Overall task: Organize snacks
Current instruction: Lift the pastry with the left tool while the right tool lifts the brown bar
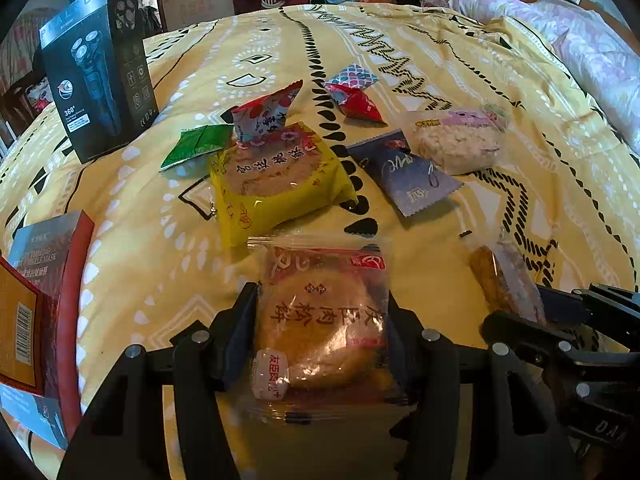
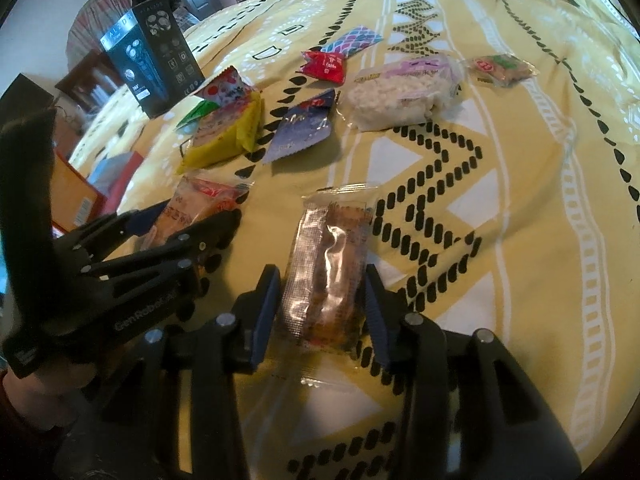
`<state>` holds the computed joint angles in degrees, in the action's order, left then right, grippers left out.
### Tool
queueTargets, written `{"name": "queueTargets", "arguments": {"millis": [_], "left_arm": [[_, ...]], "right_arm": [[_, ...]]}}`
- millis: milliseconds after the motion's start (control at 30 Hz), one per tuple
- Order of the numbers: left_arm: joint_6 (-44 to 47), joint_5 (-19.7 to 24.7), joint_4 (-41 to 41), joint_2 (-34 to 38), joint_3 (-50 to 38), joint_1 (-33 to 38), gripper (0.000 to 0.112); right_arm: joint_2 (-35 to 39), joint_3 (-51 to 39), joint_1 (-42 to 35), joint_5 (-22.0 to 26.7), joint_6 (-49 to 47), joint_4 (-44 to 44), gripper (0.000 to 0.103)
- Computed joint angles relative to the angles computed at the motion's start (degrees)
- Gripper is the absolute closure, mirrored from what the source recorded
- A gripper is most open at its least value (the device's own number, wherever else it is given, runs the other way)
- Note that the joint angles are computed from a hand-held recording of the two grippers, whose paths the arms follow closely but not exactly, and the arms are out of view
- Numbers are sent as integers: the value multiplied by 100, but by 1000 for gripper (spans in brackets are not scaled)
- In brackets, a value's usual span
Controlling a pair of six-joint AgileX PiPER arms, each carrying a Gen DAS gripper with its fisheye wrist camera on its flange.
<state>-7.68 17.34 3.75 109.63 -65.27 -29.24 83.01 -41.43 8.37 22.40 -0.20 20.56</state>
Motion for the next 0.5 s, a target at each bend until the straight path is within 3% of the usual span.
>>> {"name": "queueTargets", "arguments": {"millis": [200, 500], "left_arm": [[-257, -24, 315, -133, 133, -41, 56], [427, 62, -467, -786, 386, 111, 57]], "right_arm": [[-163, 187, -196, -68, -704, 765, 65], [-752, 357, -339, 19, -1077, 1127, 65]]}}
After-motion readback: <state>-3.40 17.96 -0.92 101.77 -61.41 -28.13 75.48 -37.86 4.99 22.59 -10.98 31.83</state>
